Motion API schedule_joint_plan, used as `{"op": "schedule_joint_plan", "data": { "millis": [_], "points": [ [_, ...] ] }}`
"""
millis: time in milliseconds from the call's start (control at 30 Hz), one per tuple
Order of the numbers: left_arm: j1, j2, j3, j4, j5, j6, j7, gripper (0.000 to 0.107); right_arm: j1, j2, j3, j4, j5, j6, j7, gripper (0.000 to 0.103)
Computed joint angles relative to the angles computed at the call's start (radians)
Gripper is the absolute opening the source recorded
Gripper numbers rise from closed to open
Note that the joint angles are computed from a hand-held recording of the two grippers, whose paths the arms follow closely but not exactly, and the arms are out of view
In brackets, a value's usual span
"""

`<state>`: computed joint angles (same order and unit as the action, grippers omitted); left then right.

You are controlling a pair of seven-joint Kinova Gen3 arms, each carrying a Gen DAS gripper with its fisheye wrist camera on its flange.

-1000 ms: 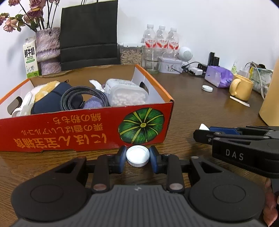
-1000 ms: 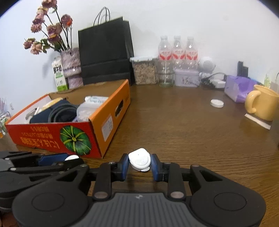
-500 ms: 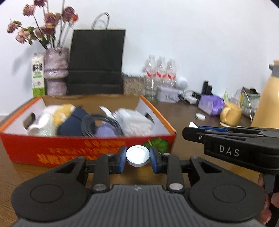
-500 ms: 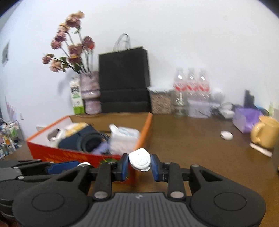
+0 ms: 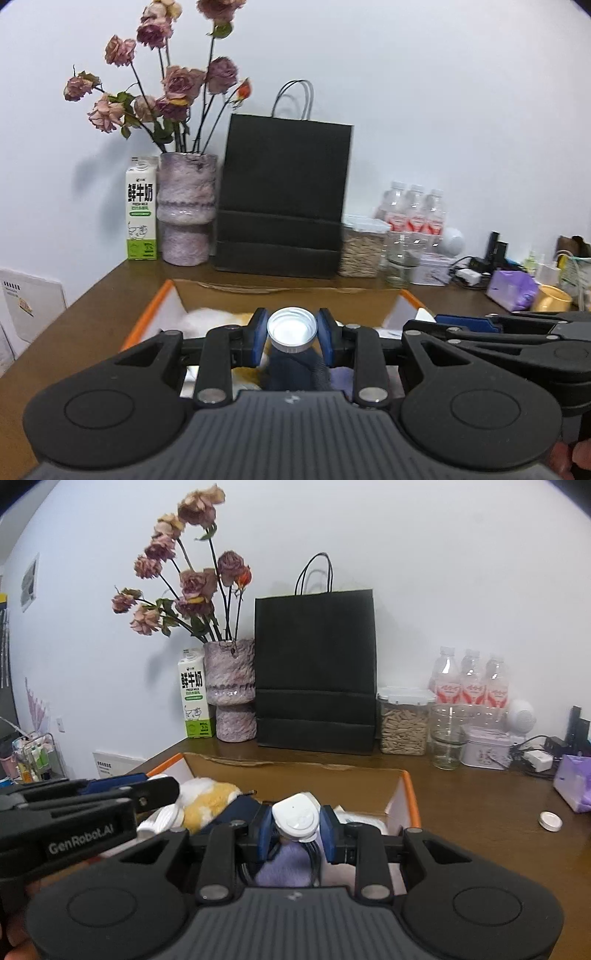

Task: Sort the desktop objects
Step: 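Carry both white caps into the box and open both tools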

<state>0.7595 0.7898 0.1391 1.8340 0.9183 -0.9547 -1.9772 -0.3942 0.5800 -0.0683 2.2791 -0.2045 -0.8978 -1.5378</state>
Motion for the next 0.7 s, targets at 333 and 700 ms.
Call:
{"op": "schedule_joint_plan", "data": {
  "millis": [333, 700],
  "points": [
    [-0.08, 0.062, -0.031, -0.078, -0.033, 0.085, -0.012, 0.029, 0.016, 0.123, -0.01, -0.149, 0.015, -0.006, -0.052, 0.026],
    [-0.062, 0.1, -0.029, -0.127, 0.043, 0.081, -0.107, 0.03, 0.003, 0.14, 0.014, -0.154, 0.004, 0.037, -0.039, 0.026]
  ]
}}
